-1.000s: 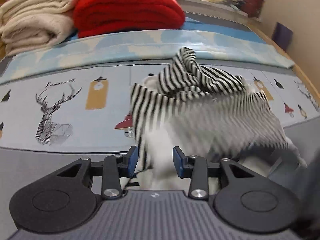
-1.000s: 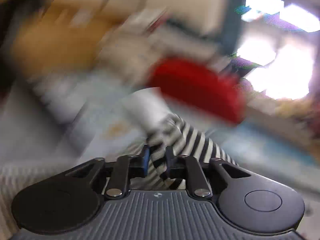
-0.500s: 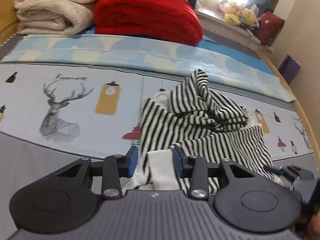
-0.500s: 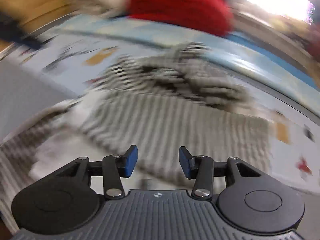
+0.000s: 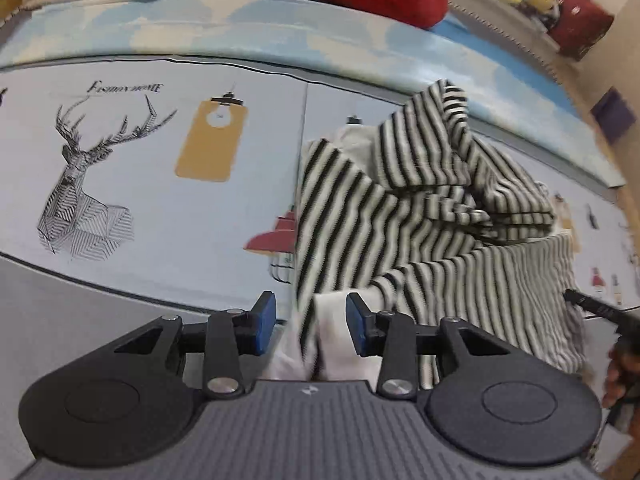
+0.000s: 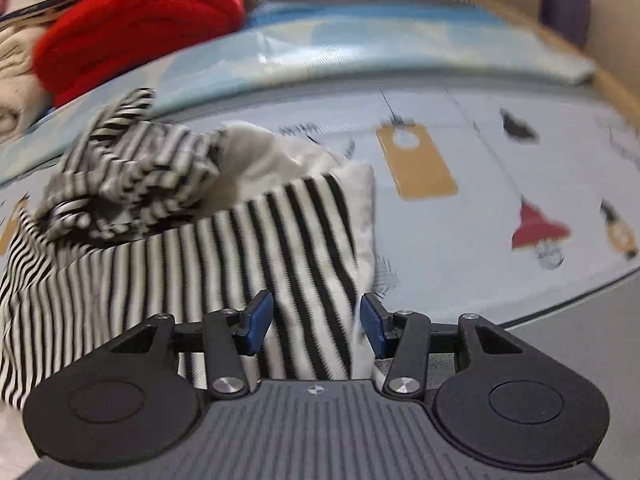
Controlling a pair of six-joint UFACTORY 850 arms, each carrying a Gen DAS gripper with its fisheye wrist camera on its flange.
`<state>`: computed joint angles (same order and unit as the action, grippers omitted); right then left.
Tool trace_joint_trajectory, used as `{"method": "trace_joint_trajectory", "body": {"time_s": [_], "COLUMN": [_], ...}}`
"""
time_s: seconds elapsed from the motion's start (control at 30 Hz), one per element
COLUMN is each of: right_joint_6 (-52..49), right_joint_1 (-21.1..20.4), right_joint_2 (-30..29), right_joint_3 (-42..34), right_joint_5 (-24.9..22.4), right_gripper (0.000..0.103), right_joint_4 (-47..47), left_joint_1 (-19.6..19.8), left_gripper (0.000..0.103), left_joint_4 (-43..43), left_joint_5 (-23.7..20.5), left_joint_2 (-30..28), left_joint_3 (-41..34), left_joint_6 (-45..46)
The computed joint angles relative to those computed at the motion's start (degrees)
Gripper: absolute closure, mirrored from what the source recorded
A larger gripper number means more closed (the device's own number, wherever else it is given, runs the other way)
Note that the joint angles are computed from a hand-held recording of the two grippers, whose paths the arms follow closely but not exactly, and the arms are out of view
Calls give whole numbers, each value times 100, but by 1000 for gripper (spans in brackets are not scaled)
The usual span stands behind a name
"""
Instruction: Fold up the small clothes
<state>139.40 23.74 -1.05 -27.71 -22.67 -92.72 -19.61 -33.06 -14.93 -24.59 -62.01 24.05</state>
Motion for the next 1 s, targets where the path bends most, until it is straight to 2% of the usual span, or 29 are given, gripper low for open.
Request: {"method": "trace_joint_trajectory", "body": {"time_s": [0.1,0.17,0.2,0.23,0.27,0.33,0.43,0.53,0.57,0.6,0.63,0.67,0.7,0.77,0.83,0.9,0.97,1.0], "right_joint_6": [951,1035,763,707,717,891,531,198,443,642,602,321,-67,-123,723,1034,384,-114], "right_joint_1": [-352,-432,-430,-422,-416,-406,-343,-370,-463,-596,-698,-678,-569,-323,-318,-417,-595,-627], "right_joint_2": [-219,-330,-387,-430,-402,-333,-117,27,109,192,223,193,172,261,497,523,100,-94], "right_joint_3": [-71,-148,-208,-235,-226,-198,-154,-81,2,68,79,47,-1,-4,143,167,38,-32], "right_joint_5": [360,435,422,401,401,373,115,-556,-518,-253,44,101,-82,-507,-358,86,774,885], "right_gripper": [53,54,62,79,90,93,94,95,95,94,92,89,87,81,82,77,76,76], "right_joint_4": [-830,-1052,-872,-889,-930,-1147,-822,19,-75,-288,-350,-189,129,161,-659,-1215,-874,-344], "left_joint_1": [-34,-81,-119,-155,-189,-236,-319,-349,-360,-371,-381,-392,-400,-389,-389,-389,-389,-406], "left_gripper": [60,60,60,60,60,60,60,60,60,60,60,60,60,60,60,60,60,60], "left_joint_4": [-204,-416,-436,-468,-550,-714,-622,-844,-905,-921,-911,-902,-900,-1052,-1134,-1307,-1296,-1010], "left_joint_5": [-1,35,75,101,108,92,155,139,130,126,118,101,69,-68,-203,-349,-546,-682], "left_joint_2": [-62,-60,-54,-34,-39,-60,-59,-67,-77,-91,-109,-134,-166,-240,-320,-419,-600,-736], "left_joint_3": [-71,-83,-86,-74,-88,-126,-139,-139,-142,-141,-145,-149,-161,-197,-237,-277,-347,-431], "left_joint_6": [170,457,524,594,708,907,847,1052,1129,1170,1189,1202,1201,1341,1393,1536,1412,1089]}}
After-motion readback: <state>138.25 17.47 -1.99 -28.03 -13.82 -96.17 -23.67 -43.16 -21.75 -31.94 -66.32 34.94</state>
